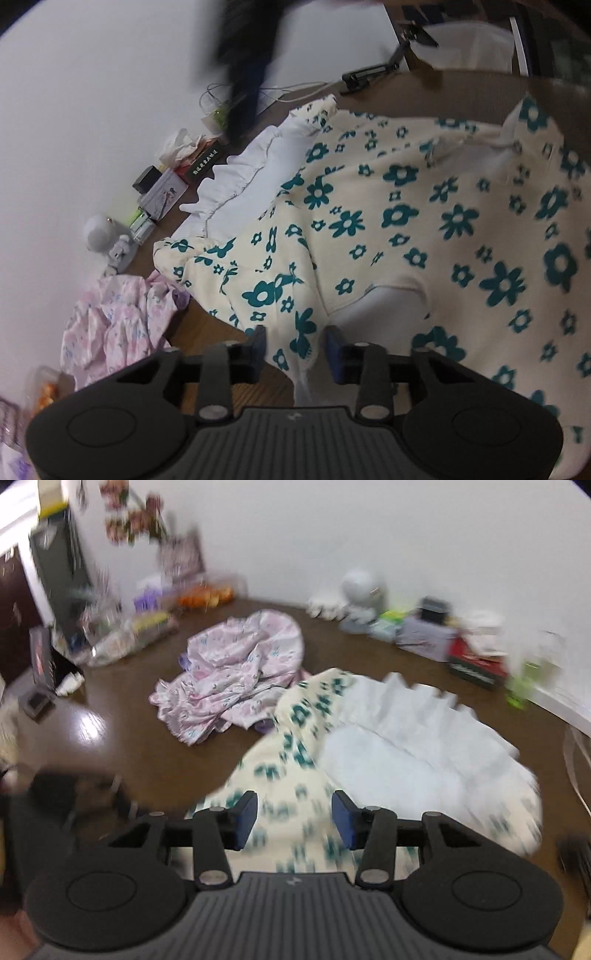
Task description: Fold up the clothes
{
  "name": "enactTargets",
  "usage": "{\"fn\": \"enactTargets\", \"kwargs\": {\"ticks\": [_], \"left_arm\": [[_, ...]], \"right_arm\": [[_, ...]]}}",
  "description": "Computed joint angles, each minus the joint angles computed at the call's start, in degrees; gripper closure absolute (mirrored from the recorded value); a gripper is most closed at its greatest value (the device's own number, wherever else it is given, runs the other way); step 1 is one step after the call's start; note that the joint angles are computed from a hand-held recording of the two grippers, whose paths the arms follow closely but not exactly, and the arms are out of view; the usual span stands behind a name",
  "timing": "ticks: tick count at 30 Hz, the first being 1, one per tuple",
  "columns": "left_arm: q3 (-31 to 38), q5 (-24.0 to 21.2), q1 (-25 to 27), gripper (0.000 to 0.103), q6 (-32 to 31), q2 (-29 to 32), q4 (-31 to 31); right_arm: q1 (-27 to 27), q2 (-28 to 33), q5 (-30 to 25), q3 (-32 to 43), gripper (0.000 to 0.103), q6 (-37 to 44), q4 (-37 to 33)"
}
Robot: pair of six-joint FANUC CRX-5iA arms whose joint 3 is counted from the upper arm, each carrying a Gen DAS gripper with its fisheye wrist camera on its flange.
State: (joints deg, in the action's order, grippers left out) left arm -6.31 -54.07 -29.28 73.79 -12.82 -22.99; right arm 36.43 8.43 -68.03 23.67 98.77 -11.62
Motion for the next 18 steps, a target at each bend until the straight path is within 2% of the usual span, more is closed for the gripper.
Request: {"fn": "enactTargets", "kwargs": {"ticks": [3,7,9,10,12,16,18], "left_arm": [[-1.0,1.6,0.2,0.090,-1.5,-0.6,0.2],[-2.3,2.9,0.6,0.098,-3.9,-1.3,1.0],[-2.7,3.0,0.6,0.100,-4.5,-1.8,0.8],[-2.9,3.1,0.6,0.100,-4.8,-2.0,0.7],[-3.1,2.9,0.1,0.101,-4.1,-2.6,-0.4],[-2.5,0.9,-1.7,0.101,-2.0,-2.9,-3.3],[-2.1,-0.6,-2.3,0.101,-1.3,-2.3,-4.2]], "right_arm": [[1.6,11.8,-6.2,12.4,0.059,-2.2,1.7],[2.8,19.7,-8.9,19.6,0.061,-4.3,4.1],[3.0,23.6,-10.8,23.7,0.079,-4.9,4.2],[2.3,24.1,-11.4,24.6,0.095,-4.5,1.9],[1.3,23.3,-9.1,23.4,0.096,-4.4,-1.6],[-0.1,19.4,2.2,16.6,0.097,-8.1,-4.2],[0.1,19.6,3.5,15.8,0.097,-8.9,-3.8]]}}
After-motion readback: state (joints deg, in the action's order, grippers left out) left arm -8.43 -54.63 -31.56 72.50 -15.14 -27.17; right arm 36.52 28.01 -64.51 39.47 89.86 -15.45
